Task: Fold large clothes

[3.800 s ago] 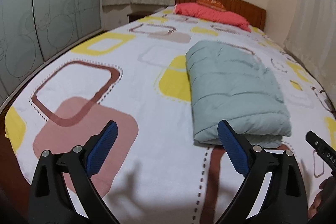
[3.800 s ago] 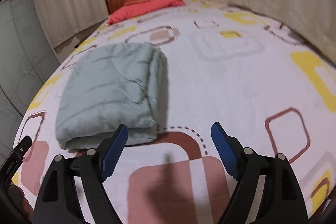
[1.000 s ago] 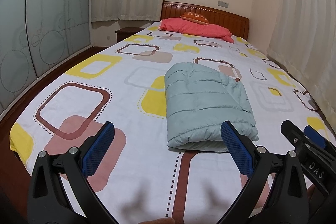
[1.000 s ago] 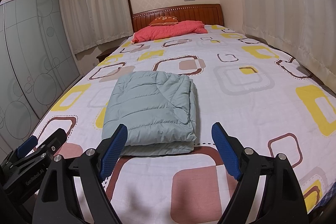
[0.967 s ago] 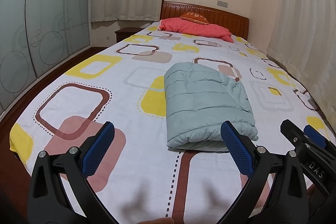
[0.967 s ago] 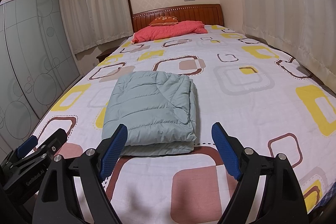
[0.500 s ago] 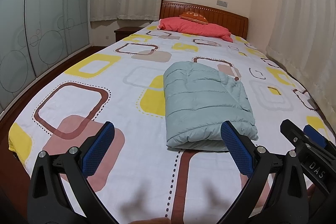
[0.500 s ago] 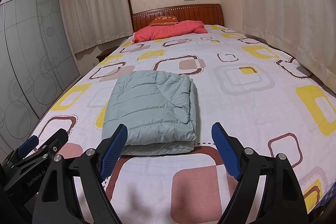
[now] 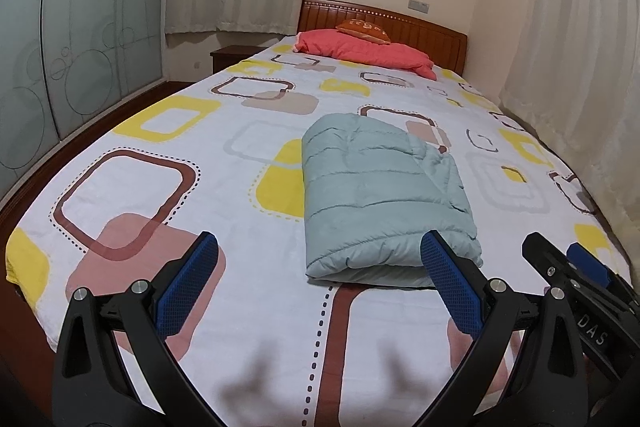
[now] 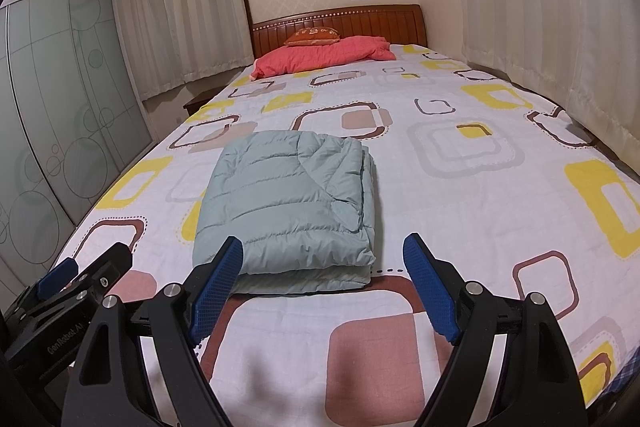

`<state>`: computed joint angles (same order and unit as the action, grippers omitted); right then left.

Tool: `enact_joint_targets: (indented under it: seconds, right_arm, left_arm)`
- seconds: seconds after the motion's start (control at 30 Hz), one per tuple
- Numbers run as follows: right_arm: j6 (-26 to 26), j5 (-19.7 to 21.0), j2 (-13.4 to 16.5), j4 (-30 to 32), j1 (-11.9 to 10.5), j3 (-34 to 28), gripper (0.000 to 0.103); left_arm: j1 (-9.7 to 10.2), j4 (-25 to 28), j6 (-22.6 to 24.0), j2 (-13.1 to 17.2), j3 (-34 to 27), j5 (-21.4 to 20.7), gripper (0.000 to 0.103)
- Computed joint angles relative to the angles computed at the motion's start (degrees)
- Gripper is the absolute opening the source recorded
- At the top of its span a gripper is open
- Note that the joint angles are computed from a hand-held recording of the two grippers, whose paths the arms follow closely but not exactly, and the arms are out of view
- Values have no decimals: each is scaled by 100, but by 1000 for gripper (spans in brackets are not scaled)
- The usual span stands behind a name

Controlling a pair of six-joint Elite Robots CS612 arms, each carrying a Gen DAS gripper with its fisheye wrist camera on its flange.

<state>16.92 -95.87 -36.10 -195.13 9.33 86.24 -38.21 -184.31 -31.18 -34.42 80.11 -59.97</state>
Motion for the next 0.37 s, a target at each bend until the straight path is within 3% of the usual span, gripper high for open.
enact_joint_targets:
  seconds: [0.37]
  right_arm:
    - [6, 21, 35, 14, -25, -24, 81]
  left_arm:
    - [72, 79, 50, 81, -111, -83, 101]
